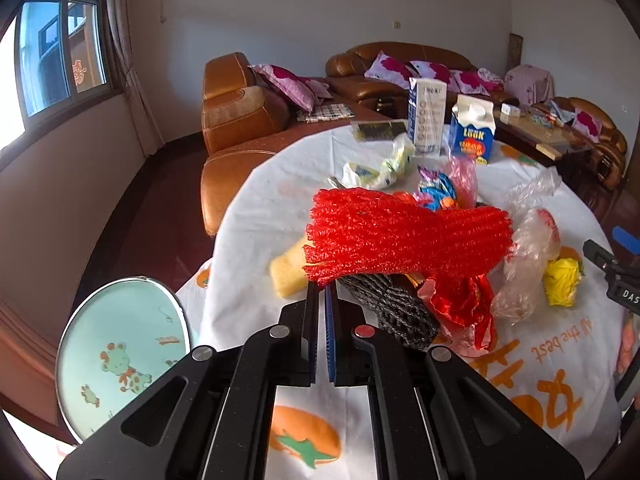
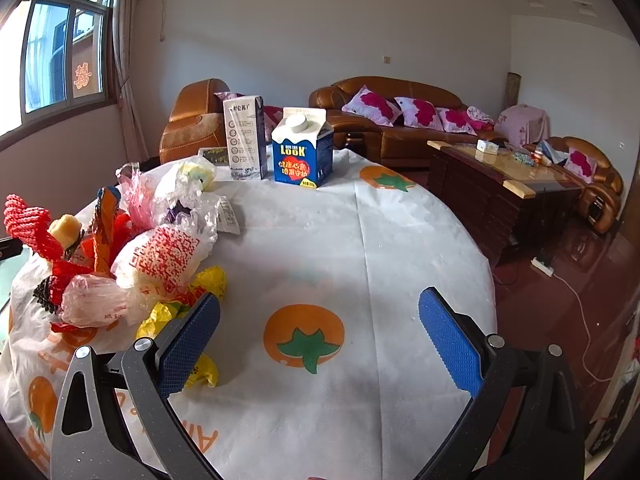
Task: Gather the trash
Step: 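Lift the red mesh net with the left tool while the right tool grasps the printed bag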
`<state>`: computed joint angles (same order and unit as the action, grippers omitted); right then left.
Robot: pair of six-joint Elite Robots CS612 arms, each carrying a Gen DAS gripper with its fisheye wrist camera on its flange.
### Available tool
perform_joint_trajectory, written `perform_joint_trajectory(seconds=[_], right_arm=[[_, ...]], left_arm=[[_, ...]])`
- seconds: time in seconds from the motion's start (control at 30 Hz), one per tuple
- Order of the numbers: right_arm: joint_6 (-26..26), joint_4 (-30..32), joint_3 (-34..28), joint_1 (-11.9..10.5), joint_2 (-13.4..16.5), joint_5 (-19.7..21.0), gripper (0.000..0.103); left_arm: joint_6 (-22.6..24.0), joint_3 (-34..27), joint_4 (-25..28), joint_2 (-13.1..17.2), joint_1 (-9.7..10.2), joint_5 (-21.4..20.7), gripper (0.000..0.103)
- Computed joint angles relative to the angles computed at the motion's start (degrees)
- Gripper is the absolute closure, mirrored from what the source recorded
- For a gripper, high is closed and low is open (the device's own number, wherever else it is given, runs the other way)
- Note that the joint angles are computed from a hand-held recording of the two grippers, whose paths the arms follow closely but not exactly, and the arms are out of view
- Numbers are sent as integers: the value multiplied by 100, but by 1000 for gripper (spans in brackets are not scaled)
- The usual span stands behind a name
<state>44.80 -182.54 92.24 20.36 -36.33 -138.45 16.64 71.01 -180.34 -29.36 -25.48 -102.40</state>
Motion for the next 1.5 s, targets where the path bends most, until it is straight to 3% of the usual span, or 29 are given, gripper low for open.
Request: perform_joint_trajectory(seconds=[0.17,0.37,0.8,0.93,1.0,1.03,1.07,1.2,1.5], right_arm=[[-104,-124,-29,4,-23,22,5],[-418,-303,-174,-20,-4,26,5],[-967,-368,-552,-146,89,929,9],[-1053,-30,-666,-215,95,1446,33],[-1026,-4,-644,-257,93,1828,51],[-1028,33,-626,-287,84,2122,67],[-1040,26,-616,-297,83,2253,75],[-1005,-170,-523,-294,61,2521,87],[-909,-768,-382,-181,-79,2189,92]], left_arm=[[-287,-76,116,-34,100,-63,100],[-353,-128,-71,6,137,417,100],[-337,-119,241,18,245,640,100],[-341,-112,219,15,247,646,100],[-345,-103,203,11,252,664,100],[-360,-101,204,7,265,669,100],[-370,-99,204,4,270,675,100],[-399,-100,168,1,292,676,100],[-490,-26,-21,-62,325,718,100]])
